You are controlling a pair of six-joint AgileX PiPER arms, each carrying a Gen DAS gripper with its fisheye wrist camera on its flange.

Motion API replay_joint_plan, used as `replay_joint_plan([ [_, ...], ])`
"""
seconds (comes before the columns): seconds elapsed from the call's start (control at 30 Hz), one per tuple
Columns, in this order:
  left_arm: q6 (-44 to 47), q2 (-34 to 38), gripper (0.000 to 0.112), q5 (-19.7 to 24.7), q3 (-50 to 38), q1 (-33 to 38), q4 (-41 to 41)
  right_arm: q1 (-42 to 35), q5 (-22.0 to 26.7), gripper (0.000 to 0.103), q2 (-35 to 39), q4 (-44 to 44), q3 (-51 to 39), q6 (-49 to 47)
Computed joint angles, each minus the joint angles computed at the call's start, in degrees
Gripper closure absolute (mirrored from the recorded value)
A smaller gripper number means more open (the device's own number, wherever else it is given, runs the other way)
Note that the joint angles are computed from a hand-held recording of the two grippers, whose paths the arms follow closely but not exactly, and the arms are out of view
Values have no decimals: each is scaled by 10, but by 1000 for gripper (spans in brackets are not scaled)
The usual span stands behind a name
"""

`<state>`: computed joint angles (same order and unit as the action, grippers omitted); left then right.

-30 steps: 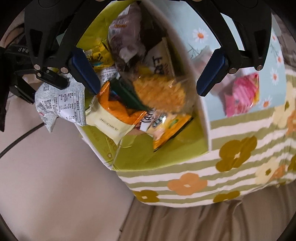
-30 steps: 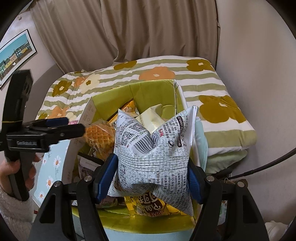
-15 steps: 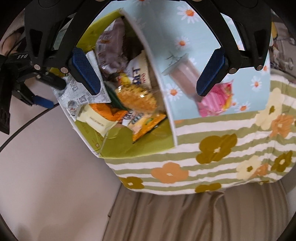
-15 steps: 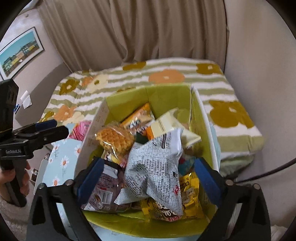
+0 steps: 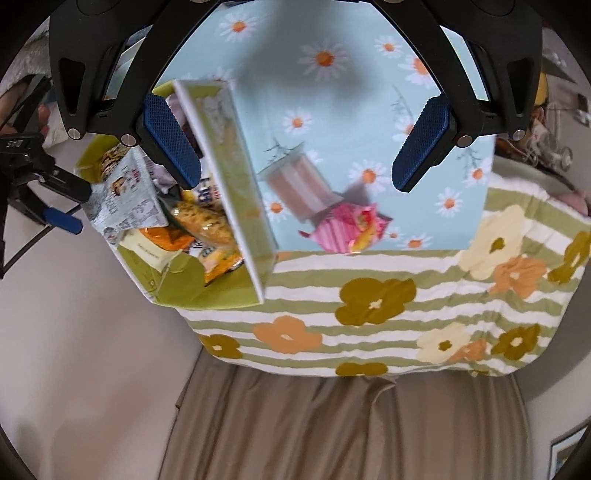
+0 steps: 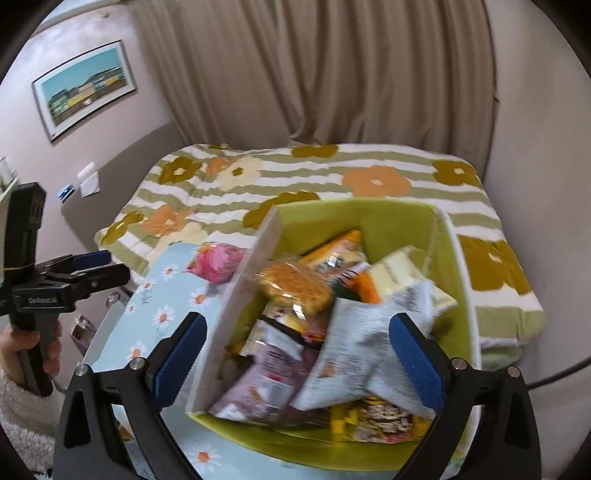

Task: Organize snacks
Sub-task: 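Move both tools back toward the pink bag and pink-white box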

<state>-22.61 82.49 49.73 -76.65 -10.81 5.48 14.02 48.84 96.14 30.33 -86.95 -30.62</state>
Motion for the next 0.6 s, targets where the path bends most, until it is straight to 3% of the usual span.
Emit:
replay_joint_plan([
  [0.23,174,-2,10,-4,1,108,-102,95,-30,5,19,-66,-34,106],
  [0.4,365,50,10,45,-51,213,-233,174,-51,5,52,-166,-70,258],
  [0.6,502,140,10,121,-141,283,-302,266,-11,5,129,-337,-164,443],
])
